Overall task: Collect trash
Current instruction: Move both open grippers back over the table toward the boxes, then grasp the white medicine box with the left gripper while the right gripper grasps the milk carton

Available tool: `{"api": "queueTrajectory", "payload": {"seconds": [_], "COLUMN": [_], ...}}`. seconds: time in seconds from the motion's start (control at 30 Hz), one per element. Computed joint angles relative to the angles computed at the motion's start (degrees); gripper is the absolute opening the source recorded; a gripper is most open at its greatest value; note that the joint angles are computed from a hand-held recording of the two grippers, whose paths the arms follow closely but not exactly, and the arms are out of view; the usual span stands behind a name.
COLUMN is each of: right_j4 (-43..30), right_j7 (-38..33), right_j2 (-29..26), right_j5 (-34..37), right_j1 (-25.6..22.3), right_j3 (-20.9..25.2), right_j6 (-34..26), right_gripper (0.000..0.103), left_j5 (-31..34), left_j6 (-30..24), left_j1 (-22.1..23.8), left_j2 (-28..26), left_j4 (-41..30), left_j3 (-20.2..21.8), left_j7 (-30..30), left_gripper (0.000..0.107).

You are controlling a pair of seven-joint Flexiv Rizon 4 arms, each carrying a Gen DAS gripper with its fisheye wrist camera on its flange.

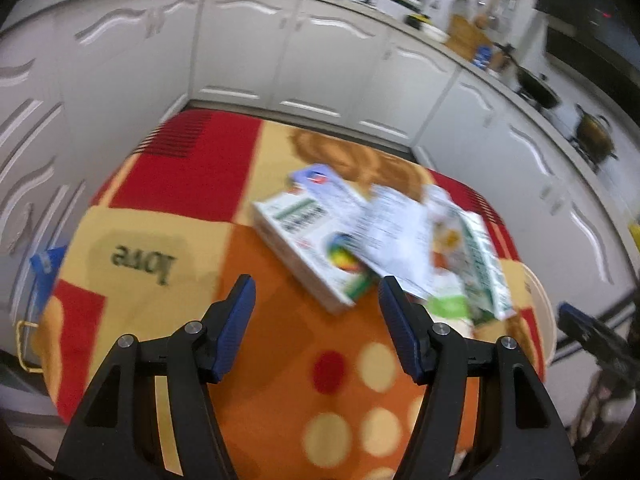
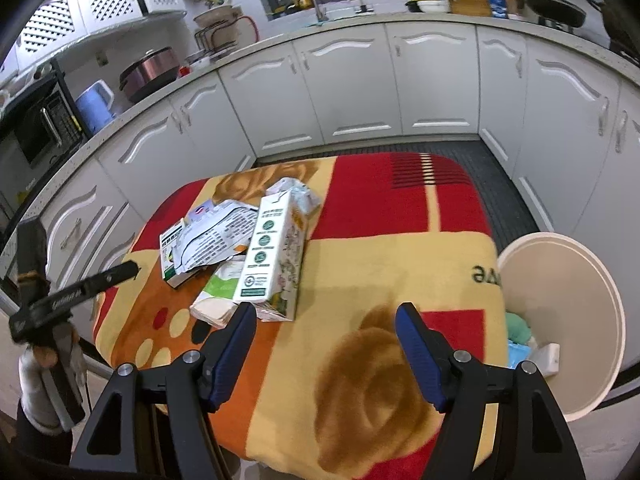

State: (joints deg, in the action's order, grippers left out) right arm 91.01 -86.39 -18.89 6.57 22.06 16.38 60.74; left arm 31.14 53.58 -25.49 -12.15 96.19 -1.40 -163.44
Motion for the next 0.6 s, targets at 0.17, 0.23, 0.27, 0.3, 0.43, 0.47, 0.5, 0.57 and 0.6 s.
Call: {"api": "queueTrajectory", "payload": {"seconds": [0.17, 0.23, 0.27, 0.3, 0.43, 0.47, 0.5, 0.57, 0.6], "right_j4": [-1.51, -2.08, -2.29, -2.51, -3.21, -3.31, -3.50, -3.74, -3.79], "right_j7": [-0.69, -0.91, -0.91, -0.85, -0.60, -0.56, -0.52, -0.45, -0.51], "right_j2": [-1.31, -1.82, -2.00, -2.21, -2.87, -2.94, -3.10, -3.27, -3.28], "right_j5": [-0.09, -0.18, -0.24, -0.29, -0.08, 0.03, 0.10, 0.16, 0.22], "right_j1": [0.49, 0.62, 0.67, 0.70, 0.57, 0.49, 0.44, 0.41, 0.35], "right_j3": [0.32, 0.31, 0.25, 0.19, 0.07, 0.08, 0.06, 0.06, 0.09], "right_j6": [-0.94, -1.36, -1.53, -1.71, -2.26, -2.36, -2.45, -2.53, -2.55], "right_gripper": [0.070, 0.070, 0.070, 0.070, 0.070, 0.070, 0.070, 0.070, 0.070], "left_j5": [-4.24, -5.67, -6.17, -6.42, -7.59, -8.19, -8.88, -10.22, -10.80], "left_j6": [0.75, 1.50, 1.96, 2.41, 3.00, 3.02, 2.84, 2.45, 1.88], "left_j1": [2.26, 2.54, 2.58, 2.58, 2.55, 2.69, 2.82, 2.92, 2.88], "left_j2": [-1.99, -3.17, -3.60, -4.14, -6.24, -6.79, -7.53, -8.77, -9.42], "left_j4": [0.56, 0.05, -0.16, -0.58, -2.96, -3.52, -4.31, -5.63, -6.44], "left_j3": [0.16, 0.34, 0.60, 1.01, 2.19, 2.31, 2.36, 2.52, 2.62], "left_j7": [3.39, 4.73, 4.96, 4.80, 5.07, 5.71, 6.49, 7.93, 8.78], "left_gripper": [0.063, 0.063, 0.063, 0.063, 0.063, 0.063, 0.063, 0.063, 0.063]}}
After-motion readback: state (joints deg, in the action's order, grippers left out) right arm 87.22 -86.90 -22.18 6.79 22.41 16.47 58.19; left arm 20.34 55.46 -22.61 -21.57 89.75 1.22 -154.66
